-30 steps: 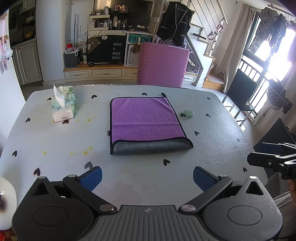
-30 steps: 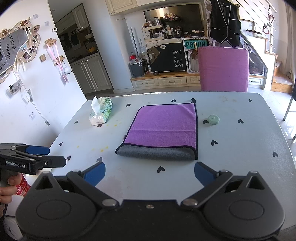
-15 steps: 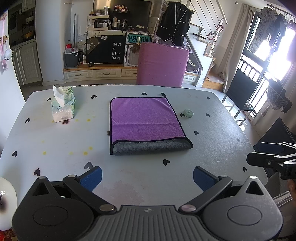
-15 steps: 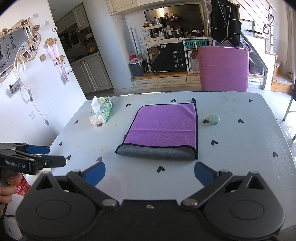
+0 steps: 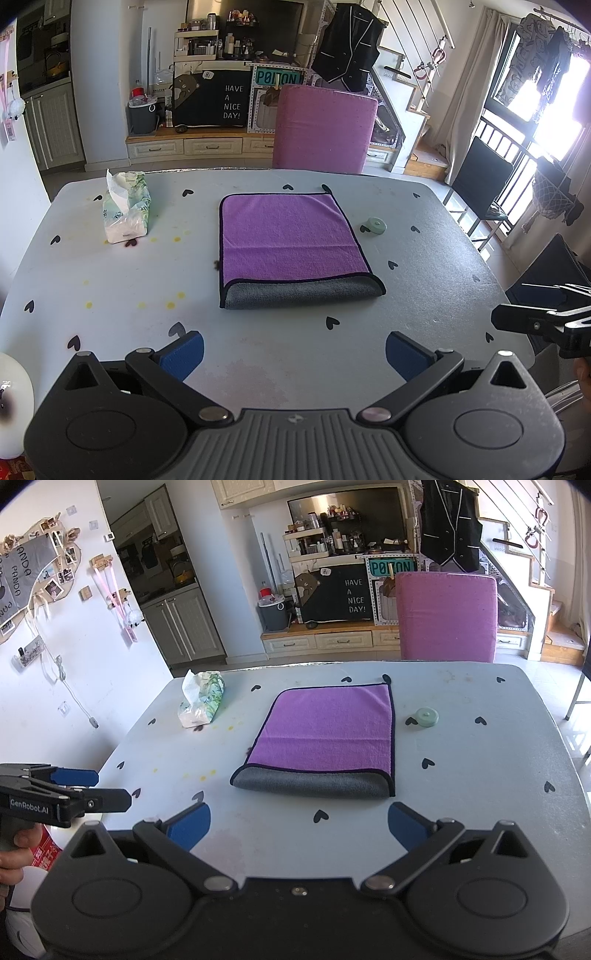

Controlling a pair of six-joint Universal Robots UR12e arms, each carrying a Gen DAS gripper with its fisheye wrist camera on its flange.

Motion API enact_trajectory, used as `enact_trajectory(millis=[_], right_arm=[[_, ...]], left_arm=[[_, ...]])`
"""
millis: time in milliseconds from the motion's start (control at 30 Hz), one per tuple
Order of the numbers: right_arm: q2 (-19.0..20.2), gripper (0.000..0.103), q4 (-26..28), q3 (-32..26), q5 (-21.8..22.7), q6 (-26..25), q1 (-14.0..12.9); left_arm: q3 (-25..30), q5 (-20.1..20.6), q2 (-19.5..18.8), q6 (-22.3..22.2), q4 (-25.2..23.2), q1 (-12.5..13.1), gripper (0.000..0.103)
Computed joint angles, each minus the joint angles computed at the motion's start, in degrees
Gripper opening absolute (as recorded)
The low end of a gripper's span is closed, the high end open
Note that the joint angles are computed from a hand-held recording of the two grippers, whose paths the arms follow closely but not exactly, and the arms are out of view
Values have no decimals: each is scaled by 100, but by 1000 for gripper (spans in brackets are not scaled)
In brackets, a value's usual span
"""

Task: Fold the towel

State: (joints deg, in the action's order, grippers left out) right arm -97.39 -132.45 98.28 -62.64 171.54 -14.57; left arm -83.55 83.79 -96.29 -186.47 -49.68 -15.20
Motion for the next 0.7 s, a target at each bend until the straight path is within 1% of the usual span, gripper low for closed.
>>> enact_trajectory(millis=[300,400,700], right_arm=[[2,102,81,-64,20,-29,-36],[8,102,-6,2,-5,8,0],[21,102,-35,8,-9,24,7]], left_arm=[[0,-1,2,4,-7,4,103],[-29,-3,4,5,26,8,103],[-42,17,2,-15,57,13,103]])
